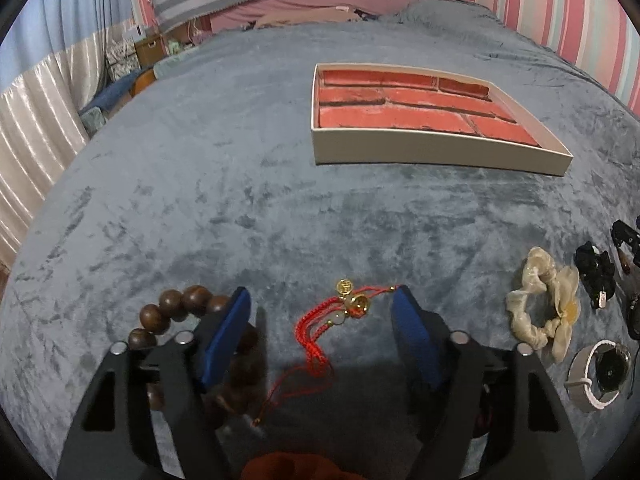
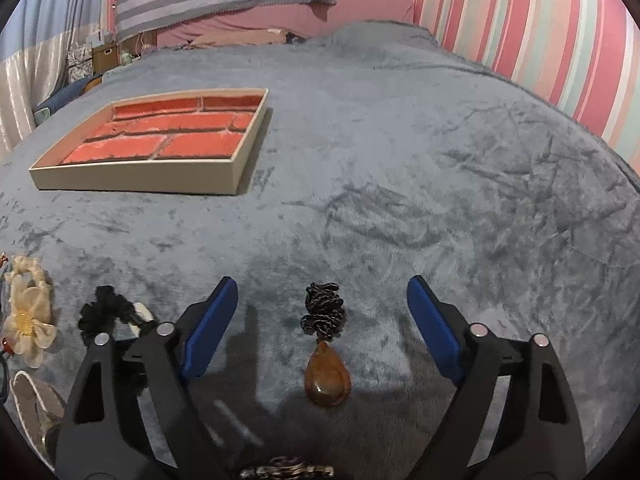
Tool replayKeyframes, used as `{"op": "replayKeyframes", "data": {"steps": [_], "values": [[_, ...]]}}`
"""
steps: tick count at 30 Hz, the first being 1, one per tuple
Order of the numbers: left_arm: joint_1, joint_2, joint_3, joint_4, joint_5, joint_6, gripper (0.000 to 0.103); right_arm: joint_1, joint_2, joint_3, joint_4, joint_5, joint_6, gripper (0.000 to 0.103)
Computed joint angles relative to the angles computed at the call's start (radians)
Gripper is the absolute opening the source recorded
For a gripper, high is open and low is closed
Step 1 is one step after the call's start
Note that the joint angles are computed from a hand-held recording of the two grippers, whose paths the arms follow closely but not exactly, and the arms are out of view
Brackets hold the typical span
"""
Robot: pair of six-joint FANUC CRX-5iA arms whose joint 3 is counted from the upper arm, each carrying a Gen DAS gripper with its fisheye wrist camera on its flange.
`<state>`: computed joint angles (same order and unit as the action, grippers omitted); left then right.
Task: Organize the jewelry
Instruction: 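Grasp the red cord charm with the left tool while the right tool grasps the brown teardrop pendant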
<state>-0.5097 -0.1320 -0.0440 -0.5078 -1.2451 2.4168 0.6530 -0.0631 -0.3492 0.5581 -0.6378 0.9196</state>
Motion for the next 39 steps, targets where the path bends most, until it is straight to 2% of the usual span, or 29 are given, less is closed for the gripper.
{"op": "replayKeyframes", "data": {"steps": [5, 8, 10, 16, 20, 28, 30, 33, 36, 39], "values": [[0.067, -0.027, -0.049, 0.087, 0.069, -0.055, 0.071, -0.009, 0.025, 0.029, -0.034, -0.026, 0.030, 0.082], [0.102, -0.031, -0.065, 0.129, 0.086, -0.092, 0.058, -0.011, 0.034, 0.043, -0.051, -0.038, 0.053, 0.079], [0.115, -0.034, -0.073, 0.144, 0.093, -0.102, 0.056, -0.013, 0.039, 0.053, -0.062, -0.043, 0.066, 0.079], [0.098, -0.029, -0.065, 0.126, 0.077, -0.119, 0.052, -0.013, 0.052, 0.075, -0.095, -0.063, 0.099, 0.077], [0.107, -0.038, -0.080, 0.144, 0.093, -0.138, 0.043, -0.023, 0.063, 0.097, -0.126, -0.077, 0.124, 0.072], [0.113, -0.051, -0.097, 0.170, 0.110, -0.160, 0.039, -0.032, 0.088, 0.138, -0.182, -0.103, 0.174, 0.063], [0.115, -0.056, -0.103, 0.181, 0.117, -0.174, 0.034, -0.035, 0.091, 0.146, -0.200, -0.107, 0.187, 0.060], [0.119, -0.061, -0.112, 0.195, 0.133, -0.189, 0.027, -0.036, 0.093, 0.156, -0.239, -0.108, 0.228, 0.045], [0.119, -0.058, -0.113, 0.203, 0.141, -0.199, 0.022, -0.036, 0.092, 0.163, -0.266, -0.107, 0.262, 0.032], [0.123, -0.054, -0.110, 0.210, 0.139, -0.207, 0.021, -0.040, 0.090, 0.168, -0.295, -0.106, 0.292, 0.024]]}}
